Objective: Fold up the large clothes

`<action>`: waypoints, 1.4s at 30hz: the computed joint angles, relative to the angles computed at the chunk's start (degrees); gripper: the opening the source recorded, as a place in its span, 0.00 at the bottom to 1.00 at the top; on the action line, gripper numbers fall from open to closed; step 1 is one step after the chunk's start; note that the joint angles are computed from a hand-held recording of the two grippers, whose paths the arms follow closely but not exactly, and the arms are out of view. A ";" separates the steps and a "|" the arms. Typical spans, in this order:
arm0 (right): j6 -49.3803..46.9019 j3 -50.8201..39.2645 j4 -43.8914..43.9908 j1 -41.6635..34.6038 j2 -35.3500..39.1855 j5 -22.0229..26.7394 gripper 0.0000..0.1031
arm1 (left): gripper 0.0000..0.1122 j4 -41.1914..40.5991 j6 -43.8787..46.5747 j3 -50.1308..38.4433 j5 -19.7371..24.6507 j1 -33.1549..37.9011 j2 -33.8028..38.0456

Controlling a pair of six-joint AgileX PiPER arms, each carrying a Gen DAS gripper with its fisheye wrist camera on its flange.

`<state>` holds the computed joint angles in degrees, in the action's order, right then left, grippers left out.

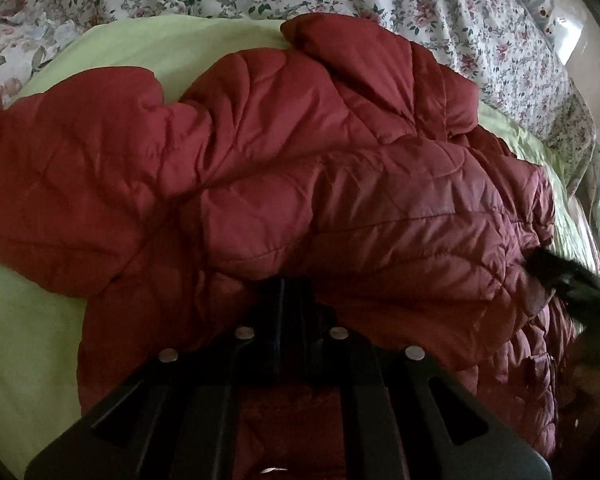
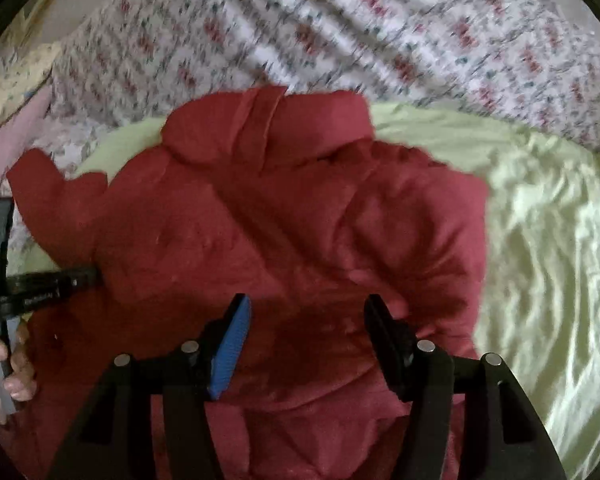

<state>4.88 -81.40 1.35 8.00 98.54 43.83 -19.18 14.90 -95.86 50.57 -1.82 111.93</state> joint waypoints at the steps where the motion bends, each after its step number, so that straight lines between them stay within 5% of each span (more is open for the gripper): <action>1: 0.22 -0.39 -0.36 -0.12 2.32 0.84 0.59 | 0.06 -0.72 0.69 0.15 0.13 0.38 0.04; 3: -1.85 1.72 0.69 -0.82 2.78 -2.84 0.59 | 0.06 -2.09 1.42 -0.52 0.84 1.03 0.55; 9: -1.55 1.42 2.45 -1.07 1.03 -1.28 0.59 | 0.06 -4.20 2.26 -0.19 2.57 2.56 -0.80; 15: -4.89 7.16 8.30 -1.04 -7.51 -2.47 0.59 | 0.23 -8.13 3.98 4.56 2.14 6.83 -6.35; 17: -6.53 7.93 10.15 -1.09 -9.05 -2.24 0.59 | 0.40 -6.58 3.01 6.59 0.13 7.73 -8.44; 28: -8.12 12.38 12.69 -0.63 -14.43 0.26 0.59 | 0.64 -9.13 3.04 7.01 -2.42 19.66 -9.21; 34: -9.15 14.71 14.83 -1.97 -16.97 0.63 0.59 | 0.66 -1.05 -5.94 -2.64 -2.24 24.27 -2.62; 42: -8.88 15.49 14.38 -1.85 -18.34 0.71 0.59 | 0.66 0.05 -13.94 -25.35 3.98 28.75 10.69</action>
<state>-4.00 -65.91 15.73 6.15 80.20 44.54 -19.14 0.96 -121.21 54.55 26.93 122.62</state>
